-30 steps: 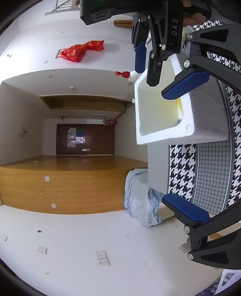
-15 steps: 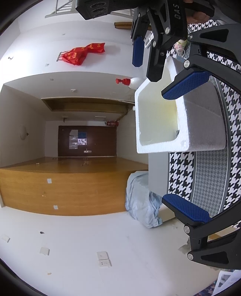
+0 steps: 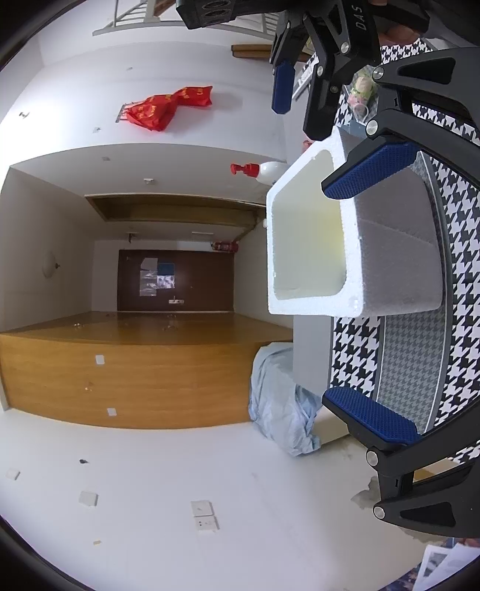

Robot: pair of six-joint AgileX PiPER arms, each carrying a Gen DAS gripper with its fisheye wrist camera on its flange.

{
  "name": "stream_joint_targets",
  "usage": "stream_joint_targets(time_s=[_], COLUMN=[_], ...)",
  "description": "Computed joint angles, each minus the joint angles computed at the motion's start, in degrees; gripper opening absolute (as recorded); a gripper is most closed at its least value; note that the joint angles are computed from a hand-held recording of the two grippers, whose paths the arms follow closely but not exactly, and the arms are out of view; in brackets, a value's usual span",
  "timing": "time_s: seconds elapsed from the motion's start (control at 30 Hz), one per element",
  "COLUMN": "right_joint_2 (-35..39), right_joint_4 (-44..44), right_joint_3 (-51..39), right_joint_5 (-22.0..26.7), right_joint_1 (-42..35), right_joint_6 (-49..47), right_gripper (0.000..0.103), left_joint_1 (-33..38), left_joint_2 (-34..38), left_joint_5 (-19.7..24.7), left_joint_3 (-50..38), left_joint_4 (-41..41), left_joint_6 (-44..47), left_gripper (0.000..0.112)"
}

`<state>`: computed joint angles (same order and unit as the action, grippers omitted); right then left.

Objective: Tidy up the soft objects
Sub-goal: 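Withdraw both open grippers from the foam box back toward the mat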

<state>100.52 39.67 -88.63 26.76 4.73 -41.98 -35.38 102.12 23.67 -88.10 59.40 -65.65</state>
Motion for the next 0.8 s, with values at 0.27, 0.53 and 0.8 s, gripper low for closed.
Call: stream_joint_targets(time_s=[0.27,0.53,0.8], right_joint_2=[-2.8,-5.6,-8.7], right_joint_4=[8.1,14.0,21.6], right_joint_3=[5.2,10.1,14.9], right_joint_5=[0.4,-0.4,-0.2], right_joint_1=[-2.0,-3.6,-6.0], right_joint_6=[-8.1,-15.1,-23.8], right_gripper=[0.099,0.102,0.102], left_joint_1=[-1.2,-2.7,-5.5], left_joint_2=[-0.6,-1.4,-1.4], left_joint_5=[1.1,1.3,2.6], left_joint_3=[1.4,2.7,3.4], left_joint_4=[2.0,3.8,6.1], left_joint_6=[-2.8,-4.6,-8.0], left_gripper=[0.102,0.102,0.102])
